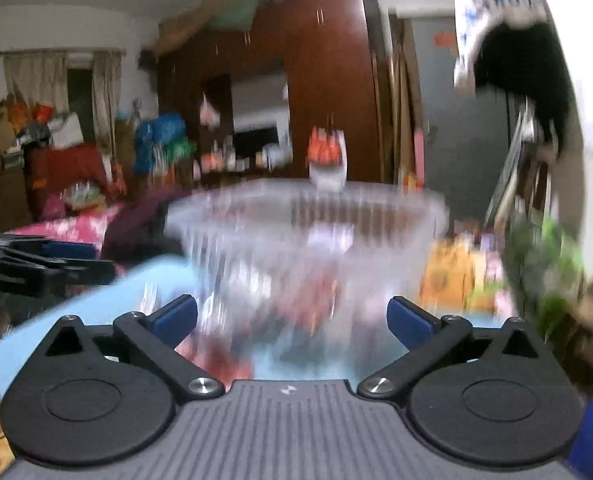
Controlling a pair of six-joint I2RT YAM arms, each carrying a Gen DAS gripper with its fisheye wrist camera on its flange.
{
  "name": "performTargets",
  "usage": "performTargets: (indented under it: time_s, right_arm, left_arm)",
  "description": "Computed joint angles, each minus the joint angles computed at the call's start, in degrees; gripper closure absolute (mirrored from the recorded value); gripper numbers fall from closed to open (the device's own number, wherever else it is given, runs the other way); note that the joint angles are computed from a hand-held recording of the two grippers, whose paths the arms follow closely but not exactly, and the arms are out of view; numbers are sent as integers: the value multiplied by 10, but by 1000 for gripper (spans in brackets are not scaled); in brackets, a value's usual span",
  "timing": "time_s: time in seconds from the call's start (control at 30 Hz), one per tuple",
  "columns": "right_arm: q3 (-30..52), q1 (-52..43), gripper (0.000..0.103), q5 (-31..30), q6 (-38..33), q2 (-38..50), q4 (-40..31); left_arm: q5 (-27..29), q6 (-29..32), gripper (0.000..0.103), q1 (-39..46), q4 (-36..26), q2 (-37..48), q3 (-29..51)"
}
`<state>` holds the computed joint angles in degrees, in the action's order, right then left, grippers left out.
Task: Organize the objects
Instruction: 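Lift both items over the basket and release them inside, then grasp KENT box with right tool while left tool grasps clear-wrapped ball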
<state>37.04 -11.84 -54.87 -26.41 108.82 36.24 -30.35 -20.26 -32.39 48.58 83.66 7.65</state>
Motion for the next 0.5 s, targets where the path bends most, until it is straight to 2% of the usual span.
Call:
performTargets:
  time_s: [0.07,0.1,0.17,0.2,0.3,0.4,0.5]
  right_arm:
    - [3,2,0,34,-34,12,-40]
    - [1,3,0,53,-39,19,-34]
    - [10,10,7,88,-58,23,-61]
    - [21,12,11,91,-71,22,-91]
    - [48,26,12,100,-107,26,-158]
    - [50,39,12,102,-104,27,-160]
    - [51,35,12,94,-115,32,-165]
  left_arm:
    - [-5,-41,17,-23,37,34,-29]
    - [-15,-55,17,-38,34,49,-31]
    - [-43,-62,17,-56,15,76,-21]
    - [-58,-61,17,-64,14,94,-15]
    - [-47,-51,17,-53,33,128,-7]
    - [-29,-48,17,-41,28,133,-3]
    - [-43,-65,17,-61,16,124,-9]
